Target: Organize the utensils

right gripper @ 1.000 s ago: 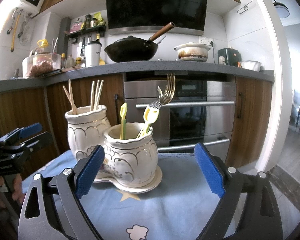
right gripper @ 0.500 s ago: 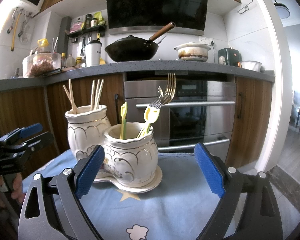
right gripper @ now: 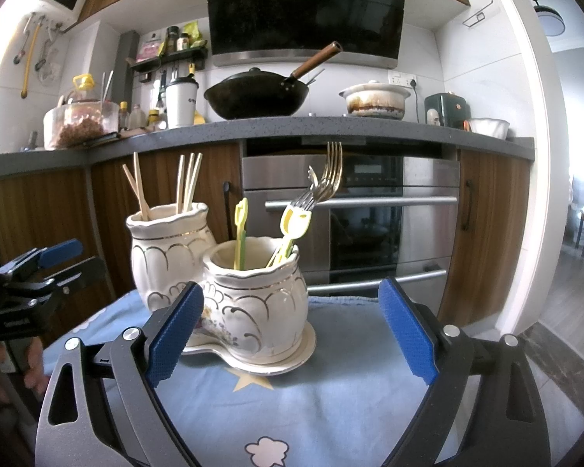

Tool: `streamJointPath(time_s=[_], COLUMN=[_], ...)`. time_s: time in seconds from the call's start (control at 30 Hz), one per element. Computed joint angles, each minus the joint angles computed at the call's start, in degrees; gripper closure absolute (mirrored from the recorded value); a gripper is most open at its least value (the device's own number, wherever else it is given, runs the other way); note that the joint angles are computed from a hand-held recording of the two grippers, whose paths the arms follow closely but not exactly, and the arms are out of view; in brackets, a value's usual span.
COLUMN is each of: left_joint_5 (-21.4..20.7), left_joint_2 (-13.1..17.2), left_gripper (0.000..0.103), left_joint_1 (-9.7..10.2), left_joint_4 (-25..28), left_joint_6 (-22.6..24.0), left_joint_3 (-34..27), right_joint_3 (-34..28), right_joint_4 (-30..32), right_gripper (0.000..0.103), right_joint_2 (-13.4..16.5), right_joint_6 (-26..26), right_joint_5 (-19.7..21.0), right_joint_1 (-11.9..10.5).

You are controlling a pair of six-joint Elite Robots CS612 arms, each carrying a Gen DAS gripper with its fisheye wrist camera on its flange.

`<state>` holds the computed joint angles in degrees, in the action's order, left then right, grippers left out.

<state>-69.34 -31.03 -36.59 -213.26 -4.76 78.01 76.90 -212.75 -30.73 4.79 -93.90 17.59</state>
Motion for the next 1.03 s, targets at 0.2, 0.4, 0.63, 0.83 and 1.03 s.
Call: streamJointPath(time_s=[0.2, 0.4, 0.63, 0.83, 1.03], left_joint_5=[0.20, 0.64, 3.08, 4.09, 3.80], left_joint_2=[-0.12, -0.09, -0.21, -0.13, -0.21], left_gripper=[0.006, 0.006, 0.006, 0.006, 0.006], left_joint_1=[-0.04, -0.16, -0.18, -0.57, -0.49], left_joint_4=[0.95, 1.43, 3.53, 3.56, 3.97], left_joint_6=[0.05, 0.28, -1.69, 0.15, -0.28], left_joint_3=[-0.12, -0.32, -0.54, -0.68, -0.66], right_joint_3=[0.00, 0.01, 0.05, 0.11, 0.07], right_joint_4=[0.07, 0.08, 0.14, 0.21, 0.24], right_gripper=[0.012, 0.012, 0.012, 0.012, 0.012], right_joint_2=[-0.02, -0.04, -0.08, -0.11, -0.11], right_joint_6=[-0.05, -0.07, -0.07, -0.14, -0.13], right_joint_5=[0.01, 0.02, 0.04, 0.12, 0.09], right_joint_1=[0.00, 0.00, -0.01, -0.03, -0.01])
